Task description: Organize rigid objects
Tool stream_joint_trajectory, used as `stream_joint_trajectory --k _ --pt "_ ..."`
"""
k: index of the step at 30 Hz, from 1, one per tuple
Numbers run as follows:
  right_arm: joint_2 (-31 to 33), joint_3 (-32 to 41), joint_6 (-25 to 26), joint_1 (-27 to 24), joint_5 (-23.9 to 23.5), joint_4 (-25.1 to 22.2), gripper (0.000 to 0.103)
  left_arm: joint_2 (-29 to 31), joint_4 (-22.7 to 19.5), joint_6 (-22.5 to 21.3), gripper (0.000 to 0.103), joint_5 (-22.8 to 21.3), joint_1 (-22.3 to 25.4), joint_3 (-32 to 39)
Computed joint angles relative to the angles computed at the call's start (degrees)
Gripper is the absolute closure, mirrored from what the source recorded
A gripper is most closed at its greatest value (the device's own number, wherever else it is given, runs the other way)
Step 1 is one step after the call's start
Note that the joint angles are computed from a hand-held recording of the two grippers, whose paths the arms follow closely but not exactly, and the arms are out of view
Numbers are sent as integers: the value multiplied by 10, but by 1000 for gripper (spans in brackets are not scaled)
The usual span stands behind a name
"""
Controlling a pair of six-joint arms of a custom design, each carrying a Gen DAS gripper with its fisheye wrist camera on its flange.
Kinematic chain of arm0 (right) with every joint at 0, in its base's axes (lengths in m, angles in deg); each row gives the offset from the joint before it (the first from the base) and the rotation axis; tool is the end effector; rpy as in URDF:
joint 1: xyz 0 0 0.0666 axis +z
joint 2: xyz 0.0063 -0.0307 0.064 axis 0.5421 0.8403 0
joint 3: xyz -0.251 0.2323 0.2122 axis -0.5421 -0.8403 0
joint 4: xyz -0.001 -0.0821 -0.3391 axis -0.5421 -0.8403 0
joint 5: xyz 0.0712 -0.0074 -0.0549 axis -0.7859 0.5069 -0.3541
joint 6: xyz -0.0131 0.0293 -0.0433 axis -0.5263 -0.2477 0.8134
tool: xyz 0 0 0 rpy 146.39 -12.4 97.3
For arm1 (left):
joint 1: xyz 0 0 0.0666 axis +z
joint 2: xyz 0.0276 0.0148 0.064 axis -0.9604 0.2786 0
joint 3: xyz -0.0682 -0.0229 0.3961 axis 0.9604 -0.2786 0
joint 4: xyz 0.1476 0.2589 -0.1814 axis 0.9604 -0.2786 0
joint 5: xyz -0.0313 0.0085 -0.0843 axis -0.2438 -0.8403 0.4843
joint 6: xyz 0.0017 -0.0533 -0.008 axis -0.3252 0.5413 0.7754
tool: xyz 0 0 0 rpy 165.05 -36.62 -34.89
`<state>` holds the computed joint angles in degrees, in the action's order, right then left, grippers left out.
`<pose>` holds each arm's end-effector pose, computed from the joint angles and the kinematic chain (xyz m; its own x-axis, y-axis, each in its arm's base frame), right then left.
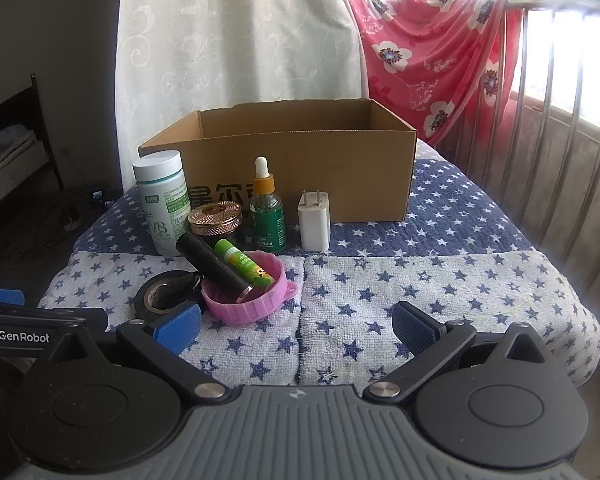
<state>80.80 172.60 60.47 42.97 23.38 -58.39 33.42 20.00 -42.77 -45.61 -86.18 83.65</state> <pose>0.5936 0.1096 0.4871 -0.5704 -0.1251 -0.8118 -0.2742 0.9606 0.0446 0.5900 -0.1184 0.5093 -0.7059 -0.1184 -0.6983 -0.2019 0.9787 0.0382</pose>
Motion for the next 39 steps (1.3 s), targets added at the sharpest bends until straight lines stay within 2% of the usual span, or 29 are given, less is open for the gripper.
stream_joint_trajectory --k 33,39 --pt "5 7 -5 -4 -12 -4 0 1 0 -3 0 -3 -1 -1" --pt "13 15 -7 -9 -24 1 0 16 -14 -6 0 -7 -3 25"
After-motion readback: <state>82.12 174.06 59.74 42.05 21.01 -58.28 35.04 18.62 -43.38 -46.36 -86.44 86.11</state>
